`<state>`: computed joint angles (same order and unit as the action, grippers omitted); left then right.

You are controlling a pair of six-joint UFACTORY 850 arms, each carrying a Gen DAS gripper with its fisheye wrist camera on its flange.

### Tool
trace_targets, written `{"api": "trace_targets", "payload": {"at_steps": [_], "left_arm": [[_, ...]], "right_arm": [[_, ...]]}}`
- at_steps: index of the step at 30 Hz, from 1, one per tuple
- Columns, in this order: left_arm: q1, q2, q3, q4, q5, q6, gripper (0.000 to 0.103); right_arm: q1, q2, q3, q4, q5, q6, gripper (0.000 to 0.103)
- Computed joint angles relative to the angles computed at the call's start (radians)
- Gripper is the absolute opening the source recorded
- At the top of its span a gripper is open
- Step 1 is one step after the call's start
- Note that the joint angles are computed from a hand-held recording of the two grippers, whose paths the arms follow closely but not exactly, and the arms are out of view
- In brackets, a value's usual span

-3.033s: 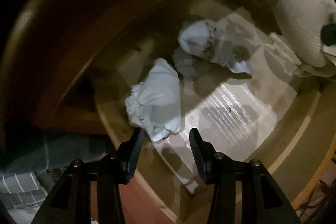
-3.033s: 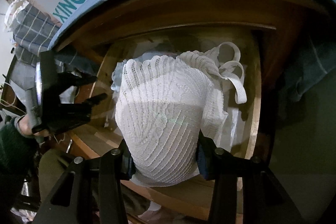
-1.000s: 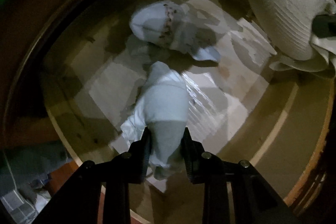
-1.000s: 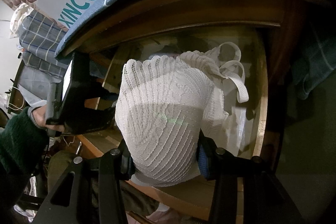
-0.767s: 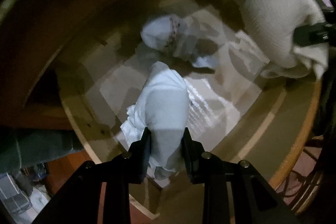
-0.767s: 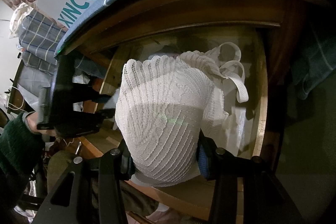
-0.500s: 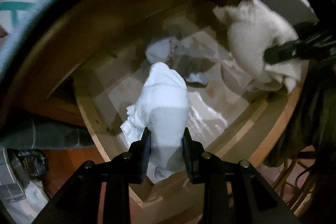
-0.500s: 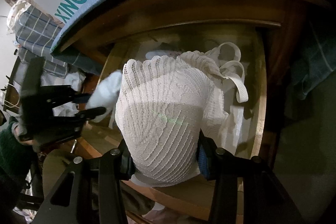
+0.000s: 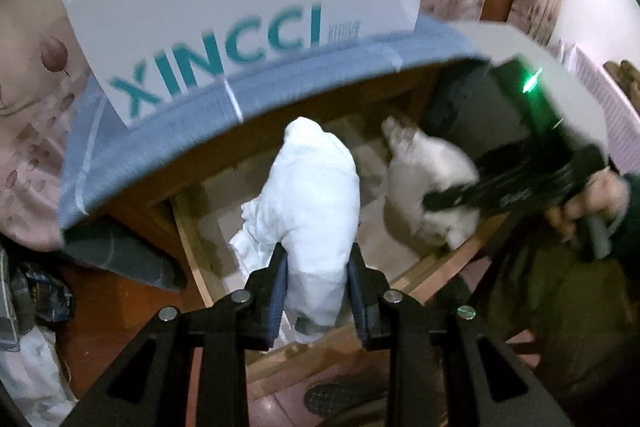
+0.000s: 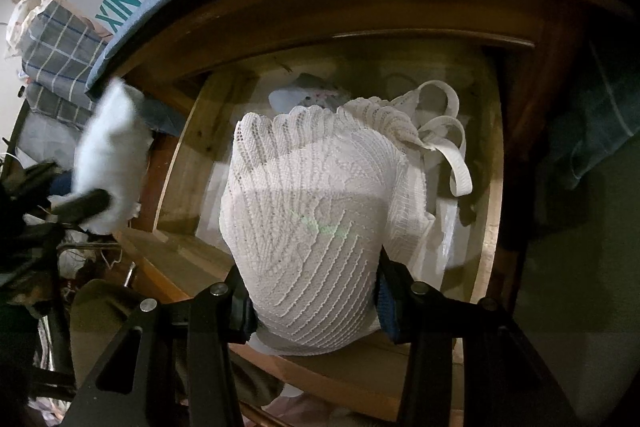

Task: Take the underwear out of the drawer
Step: 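Lower the pale blue sock into the white box and open the left tool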

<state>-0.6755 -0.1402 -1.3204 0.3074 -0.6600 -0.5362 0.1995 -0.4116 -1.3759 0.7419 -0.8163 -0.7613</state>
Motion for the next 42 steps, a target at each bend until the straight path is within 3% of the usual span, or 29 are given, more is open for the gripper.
{"api": "trace_targets", "payload": {"at_steps": [10, 14, 21, 26, 42], "left_arm": [[-0.007, 0.059, -0.127, 0.033, 0.002, -0.093, 0.028], [-0.006, 0.046, -0.228, 0.121, -0.024, -0.148, 0.028], [0.054, -0.094, -0.485, 0.182, -0.136, -0.145, 0.028], [0.115, -0.205, -0.634, 0.125, -0.183, -0.153, 0.028], [0.157, -0.42, -0.817, 0.021, -0.282, -0.087, 0.028]], "right_arm": [[-0.007, 0.005, 0.008, 0.014, -0.003, -0.02, 0.043], [-0.007, 0.006, 0.01, 0.013, 0.0, -0.026, 0.043], [-0.007, 0.009, 0.015, 0.015, 0.001, -0.029, 0.043], [-0.007, 0.008, 0.013, 0.017, 0.0, -0.03, 0.043], [-0.012, 0.012, 0.019, 0.033, -0.008, -0.048, 0.043]]}}
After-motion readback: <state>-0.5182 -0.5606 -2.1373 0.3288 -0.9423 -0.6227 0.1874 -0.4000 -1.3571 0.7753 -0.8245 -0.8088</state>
